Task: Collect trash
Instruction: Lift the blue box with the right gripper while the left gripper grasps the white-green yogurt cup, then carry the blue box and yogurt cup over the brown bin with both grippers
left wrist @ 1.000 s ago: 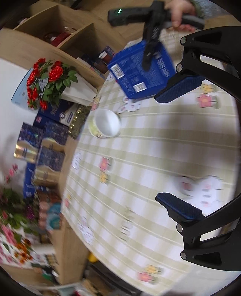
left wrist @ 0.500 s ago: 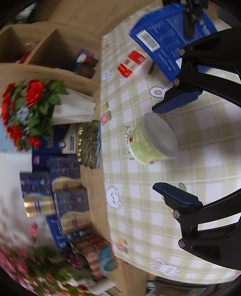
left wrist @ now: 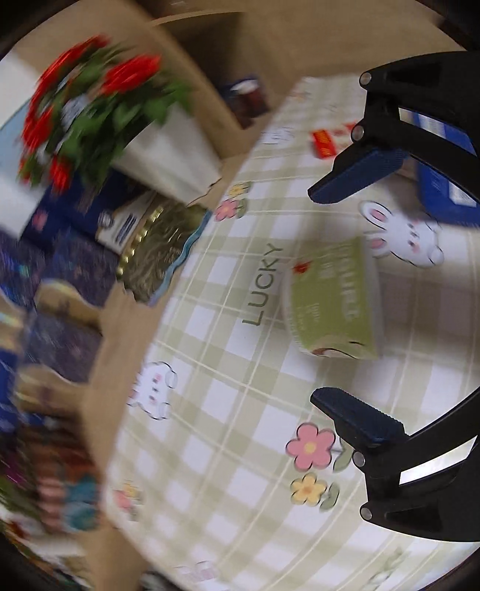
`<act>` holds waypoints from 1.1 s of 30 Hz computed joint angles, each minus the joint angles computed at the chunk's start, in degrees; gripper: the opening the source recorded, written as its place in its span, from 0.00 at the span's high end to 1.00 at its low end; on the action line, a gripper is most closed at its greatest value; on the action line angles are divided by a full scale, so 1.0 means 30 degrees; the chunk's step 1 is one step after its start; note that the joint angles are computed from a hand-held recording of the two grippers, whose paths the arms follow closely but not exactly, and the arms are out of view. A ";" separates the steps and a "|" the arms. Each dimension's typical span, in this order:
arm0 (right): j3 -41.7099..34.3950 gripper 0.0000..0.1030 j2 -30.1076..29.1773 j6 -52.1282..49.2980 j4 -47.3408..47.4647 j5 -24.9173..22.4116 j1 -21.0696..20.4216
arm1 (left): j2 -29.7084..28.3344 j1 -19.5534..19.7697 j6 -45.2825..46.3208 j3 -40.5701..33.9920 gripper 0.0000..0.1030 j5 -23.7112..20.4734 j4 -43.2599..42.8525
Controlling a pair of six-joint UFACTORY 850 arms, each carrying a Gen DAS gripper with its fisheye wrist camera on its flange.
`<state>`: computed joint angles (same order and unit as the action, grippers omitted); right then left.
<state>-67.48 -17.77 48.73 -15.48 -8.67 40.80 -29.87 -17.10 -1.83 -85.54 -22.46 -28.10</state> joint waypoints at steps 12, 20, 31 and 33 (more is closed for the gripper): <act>0.0488 0.78 0.0321 0.2144 -0.1854 0.0484 0.0168 | -0.1342 0.0735 0.1454 -0.1256 0.32 -0.3199 -0.3076; 0.1392 0.78 0.1294 0.8715 -0.7232 0.1022 0.0608 | 0.1914 0.1023 0.5555 0.2417 0.32 -0.2573 -0.5746; 0.3145 0.78 0.3631 1.8378 -1.5238 -0.0303 0.2133 | 0.8155 0.0826 0.9339 0.8787 0.32 -0.1562 -0.8771; 0.3451 0.78 0.4074 1.9116 -1.5754 -0.0686 0.2427 | 0.9492 0.0660 0.9483 1.0006 0.32 -0.1160 -0.8868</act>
